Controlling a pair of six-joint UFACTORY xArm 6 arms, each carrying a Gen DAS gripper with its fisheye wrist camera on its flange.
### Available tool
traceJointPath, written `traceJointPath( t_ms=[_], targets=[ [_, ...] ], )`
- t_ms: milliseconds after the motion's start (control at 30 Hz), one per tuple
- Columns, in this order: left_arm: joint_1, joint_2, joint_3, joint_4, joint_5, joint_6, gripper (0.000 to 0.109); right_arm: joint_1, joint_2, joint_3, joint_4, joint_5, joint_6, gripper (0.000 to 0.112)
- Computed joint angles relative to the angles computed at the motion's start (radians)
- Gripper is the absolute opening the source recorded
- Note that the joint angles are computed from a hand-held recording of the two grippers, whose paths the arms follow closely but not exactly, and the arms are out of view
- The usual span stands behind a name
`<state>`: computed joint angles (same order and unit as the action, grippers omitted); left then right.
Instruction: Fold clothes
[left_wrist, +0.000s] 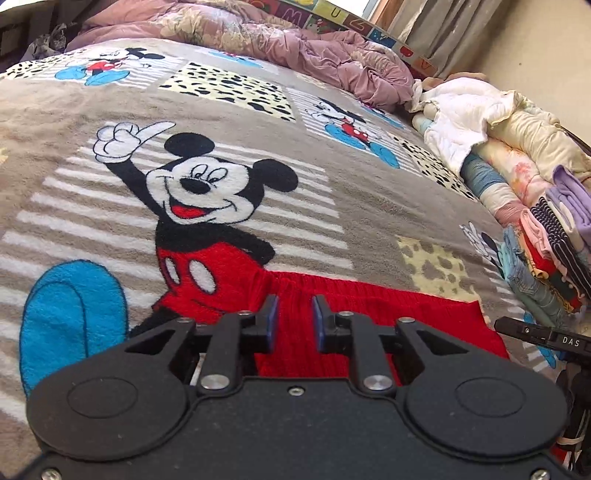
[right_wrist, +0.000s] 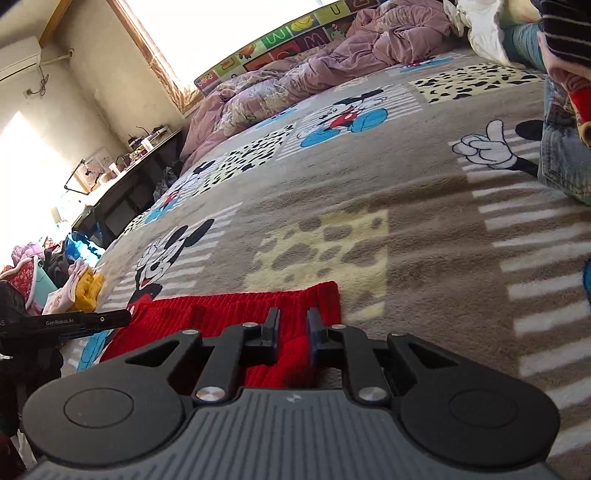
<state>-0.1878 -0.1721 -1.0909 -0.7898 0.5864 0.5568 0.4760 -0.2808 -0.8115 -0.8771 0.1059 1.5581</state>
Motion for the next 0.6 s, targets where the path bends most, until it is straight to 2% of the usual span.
traceJointPath(
  t_ms=[67,133,200,267,300,400,500,567,600],
  targets=[
    [-0.001,-0.055,0.049,-0.023,0.011,0.022,0.017,0.021,-0.022,0.023,0.052,-0.022,-0.046,0.017],
    [-0.002,-0.11,0.099,-0.034,0.033,0.033,0.017,0.064,-0.028,0.034,0.159,0.052,-0.138,0.017],
    [-0.016,-0.145,0.145,0.034,0.036,-0.006,0.017,0.064,-0.033,0.072,0.184,0.035,-0.109,0.015],
    [-0.044,-0.192,0.204,0.143,-0.005,-0.05,0.017,0.068,-0.061,0.082,0.159,0.057,-0.051,0.015],
    [-0.05,-0.225,0.229,0.158,-0.015,-0.053,0.017,0.086,-0.077,0.066,0.102,0.106,-0.019,0.016],
    [-0.056,-0.327,0.293,0.187,-0.017,-0.098,0.017,0.146,-0.12,0.061,0.019,0.167,0.035,0.02],
    [-0.056,-0.424,0.35,0.222,0.019,-0.184,0.027,0.22,-0.164,0.081,-0.011,0.215,0.088,0.02],
    [-0.065,-0.487,0.39,0.247,0.043,-0.225,0.046,0.274,-0.19,0.09,-0.03,0.25,0.123,0.021],
    [-0.071,-0.52,0.409,0.259,0.056,-0.244,0.046,0.299,-0.202,0.097,-0.05,0.265,0.163,0.021]
  ],
)
